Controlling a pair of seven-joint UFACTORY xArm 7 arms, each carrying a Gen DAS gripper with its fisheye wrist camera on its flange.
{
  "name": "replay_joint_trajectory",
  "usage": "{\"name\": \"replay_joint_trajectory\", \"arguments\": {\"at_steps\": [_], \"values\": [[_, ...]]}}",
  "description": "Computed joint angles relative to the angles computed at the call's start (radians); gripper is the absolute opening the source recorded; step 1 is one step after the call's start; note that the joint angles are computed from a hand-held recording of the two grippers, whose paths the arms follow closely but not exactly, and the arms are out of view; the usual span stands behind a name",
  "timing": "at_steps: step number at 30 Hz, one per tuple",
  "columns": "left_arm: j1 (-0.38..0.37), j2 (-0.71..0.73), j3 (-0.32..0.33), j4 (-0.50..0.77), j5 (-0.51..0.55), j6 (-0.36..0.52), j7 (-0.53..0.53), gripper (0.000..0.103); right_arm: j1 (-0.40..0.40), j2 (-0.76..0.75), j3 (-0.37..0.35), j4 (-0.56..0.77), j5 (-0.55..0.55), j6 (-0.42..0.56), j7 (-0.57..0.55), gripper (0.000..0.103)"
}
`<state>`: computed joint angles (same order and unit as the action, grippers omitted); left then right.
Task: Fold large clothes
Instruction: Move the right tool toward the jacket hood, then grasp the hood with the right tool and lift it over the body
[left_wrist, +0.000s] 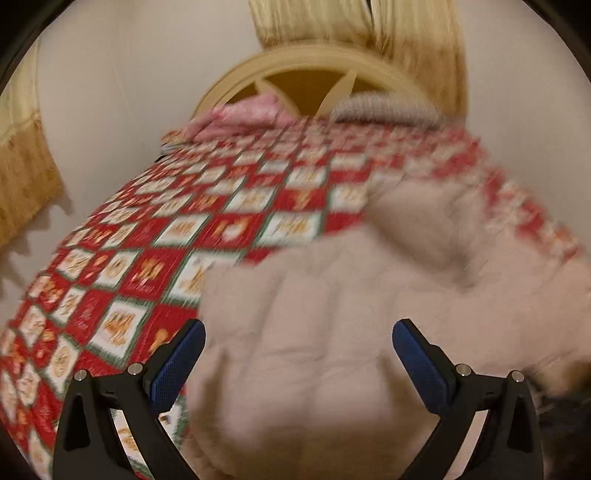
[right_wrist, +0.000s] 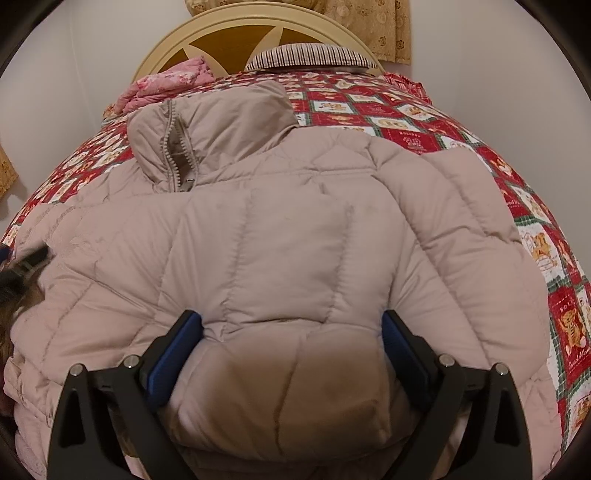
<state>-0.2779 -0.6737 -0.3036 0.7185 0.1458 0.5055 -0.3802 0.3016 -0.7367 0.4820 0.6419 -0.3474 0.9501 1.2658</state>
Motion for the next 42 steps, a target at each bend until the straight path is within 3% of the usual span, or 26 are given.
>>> {"name": "replay_joint_trajectory", "arguments": {"at_steps": [3, 7, 10, 13, 17, 22, 24, 27, 29, 34, 38, 42], "values": [[-0.080, 0.032, 0.014, 0.058, -0.042, -0.004, 0.060, 0.102, 0.002, -0.007, -0.003, -0.006, 0.001, -0.006, 0.002, 0.098], [-0.017, 0.102, -0.110, 0.075, 0.055, 0.000, 0.014, 0.102, 0.004, -0.021, -0.004, -0.017, 0.004, -0.018, 0.007, 0.098], [0.009, 0.173, -0.150, 0.062, 0.122, 0.044, -0.042, 0.102, 0.003, -0.034, -0.004, -0.028, 0.007, -0.031, 0.013, 0.097], [-0.059, 0.182, -0.057, 0.017, 0.056, -0.007, -0.042, 0.102, 0.000, -0.039, -0.002, -0.034, 0.009, -0.043, 0.015, 0.098], [-0.053, 0.207, -0.069, 0.031, 0.098, 0.004, -0.066, 0.102, -0.003, -0.037, 0.002, -0.032, 0.011, -0.043, 0.013, 0.098], [-0.086, 0.202, -0.023, 0.007, 0.072, -0.034, -0.049, 0.102, 0.003, -0.042, -0.005, -0.028, 0.014, -0.043, 0.001, 0.099], [-0.093, 0.194, -0.020, 0.001, 0.060, -0.037, -0.050, 0.102, 0.019, -0.086, -0.037, -0.040, 0.029, -0.059, -0.023, 0.093], [-0.096, 0.190, -0.015, -0.005, 0.049, -0.047, -0.046, 0.102, -0.025, -0.124, -0.045, 0.017, -0.003, -0.023, -0.083, 0.097], [-0.102, 0.185, -0.008, -0.011, 0.035, -0.057, -0.040, 0.102, -0.068, -0.075, -0.080, 0.095, -0.011, -0.019, -0.156, 0.099], [-0.134, 0.179, 0.035, -0.029, -0.033, -0.091, 0.003, 0.102, -0.195, 0.161, -0.081, 0.313, -0.072, -0.016, -0.252, 0.099], [-0.129, 0.179, 0.029, -0.031, -0.052, -0.098, 0.009, 0.102, -0.198, 0.380, -0.128, 0.486, -0.082, -0.012, -0.283, 0.099], [-0.130, 0.184, 0.034, -0.030, -0.067, -0.104, 0.019, 0.102, -0.181, 0.563, -0.155, 0.638, -0.113, 0.058, -0.261, 0.099]]}}
